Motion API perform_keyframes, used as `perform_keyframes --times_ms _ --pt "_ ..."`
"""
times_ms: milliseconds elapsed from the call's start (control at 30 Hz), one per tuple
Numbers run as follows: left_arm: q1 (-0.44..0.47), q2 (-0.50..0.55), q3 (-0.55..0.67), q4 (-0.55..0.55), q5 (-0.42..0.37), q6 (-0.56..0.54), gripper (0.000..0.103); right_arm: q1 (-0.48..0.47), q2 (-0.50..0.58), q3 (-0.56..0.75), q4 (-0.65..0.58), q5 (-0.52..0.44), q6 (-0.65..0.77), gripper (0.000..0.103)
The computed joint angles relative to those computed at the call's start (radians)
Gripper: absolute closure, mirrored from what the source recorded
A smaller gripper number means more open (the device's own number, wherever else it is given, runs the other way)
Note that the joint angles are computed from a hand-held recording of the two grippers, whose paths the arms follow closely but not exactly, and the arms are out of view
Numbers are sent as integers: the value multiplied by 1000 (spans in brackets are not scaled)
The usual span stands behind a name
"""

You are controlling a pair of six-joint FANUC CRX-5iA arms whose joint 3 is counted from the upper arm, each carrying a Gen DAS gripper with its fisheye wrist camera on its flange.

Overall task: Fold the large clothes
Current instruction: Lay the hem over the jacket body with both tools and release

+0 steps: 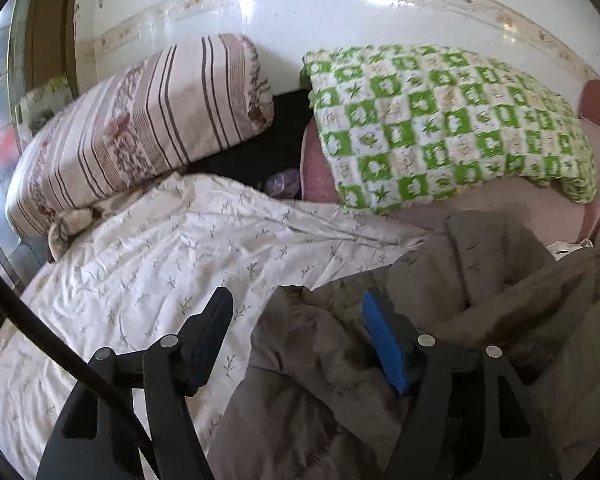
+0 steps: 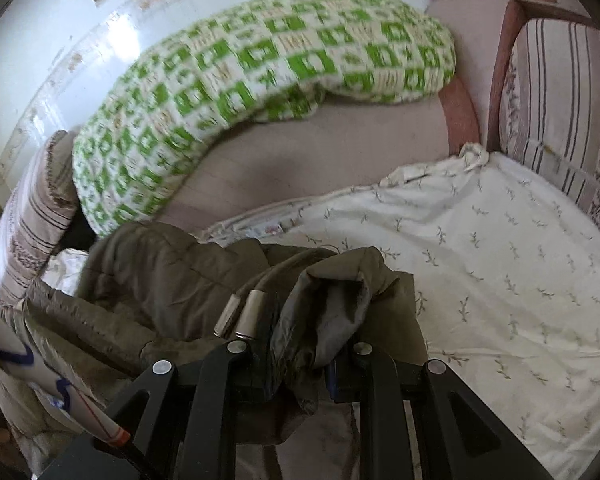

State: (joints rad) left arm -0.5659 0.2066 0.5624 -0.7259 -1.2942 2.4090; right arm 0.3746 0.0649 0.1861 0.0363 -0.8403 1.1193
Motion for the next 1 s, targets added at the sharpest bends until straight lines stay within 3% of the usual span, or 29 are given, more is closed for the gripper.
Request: perform_keyframes --times_ms 300,433,533,633,667,867,1000 --pt "29 -4 -54 31 48 19 32 -5 72 23 0 -5 -30 83" --pt "25 -11 -51 29 35 17 32 -52 108 108 -126 -84 23 79" --pt "4 -36 -52 11 5 19 32 -118 109 168 -282 -152 41 67" --pt "-26 -77 -62 -17 -24 37 32 -184 56 154 -411 -165 41 31" --pt "-39 -91 -64 -30 -39 46 32 -188 32 135 -411 -157 29 25" --pt "-124 -170 -77 -91 -115 119 30 -199 -144 10 -401 -152 64 25" --pt "-219 -171 -72 -129 -177 161 30 -69 -291 -149 -249 -76 29 25"
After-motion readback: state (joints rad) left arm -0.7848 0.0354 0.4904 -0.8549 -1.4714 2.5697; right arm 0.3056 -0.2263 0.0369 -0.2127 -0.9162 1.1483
